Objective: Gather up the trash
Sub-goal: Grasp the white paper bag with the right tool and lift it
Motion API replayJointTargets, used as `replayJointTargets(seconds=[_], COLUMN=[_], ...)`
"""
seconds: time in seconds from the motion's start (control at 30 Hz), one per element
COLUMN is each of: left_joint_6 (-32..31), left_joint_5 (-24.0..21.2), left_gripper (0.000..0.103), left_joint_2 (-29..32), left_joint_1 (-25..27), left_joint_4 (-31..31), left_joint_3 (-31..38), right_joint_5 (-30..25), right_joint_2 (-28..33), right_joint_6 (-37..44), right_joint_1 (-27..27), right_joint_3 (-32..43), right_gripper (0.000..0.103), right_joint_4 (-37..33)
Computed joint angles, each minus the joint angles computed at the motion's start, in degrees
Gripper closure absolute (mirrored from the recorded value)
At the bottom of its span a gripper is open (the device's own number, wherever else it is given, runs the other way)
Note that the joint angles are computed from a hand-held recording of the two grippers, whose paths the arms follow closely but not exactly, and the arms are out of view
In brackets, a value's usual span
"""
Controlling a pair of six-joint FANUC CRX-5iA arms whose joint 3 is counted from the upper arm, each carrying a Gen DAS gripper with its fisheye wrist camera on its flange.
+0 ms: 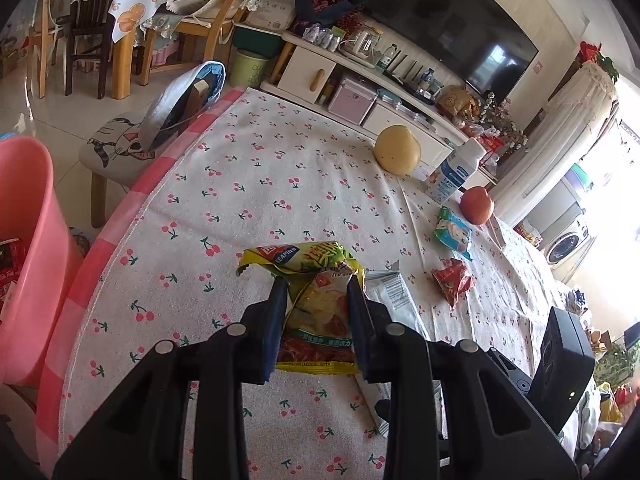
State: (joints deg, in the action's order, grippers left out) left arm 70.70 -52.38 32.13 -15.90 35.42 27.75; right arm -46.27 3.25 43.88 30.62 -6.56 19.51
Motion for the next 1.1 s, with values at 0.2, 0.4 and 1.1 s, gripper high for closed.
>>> replayJointTargets(seconds=[0.2, 0.4, 1.1], left_joint_6=[-0.2, -0.4, -0.8], left_joint_5=[0.6, 1.1, 7.4], left_gripper=[0.071, 0.071, 0.071], left_joint_2=[-0.2, -0.6, -4.2], left_joint_1=[0.4, 0.8, 3.0], left_joint_4=[0.6, 1.1, 3.4], left_joint_3=[-0.5, -1.1, -5.9], right_joint_5=[-2.6, -2.4, -0.5], right_joint_2=[2.5, 2.8, 0.3], right_joint_6=[-3.3, -3.5, -13.9], right_joint_1=[1.1, 0.9, 3.0], right_joint_3=[0.9, 0.9, -2.2], right_gripper=[0.012, 0.017, 0.031], right_joint_4=[6.0, 6.7, 17.4])
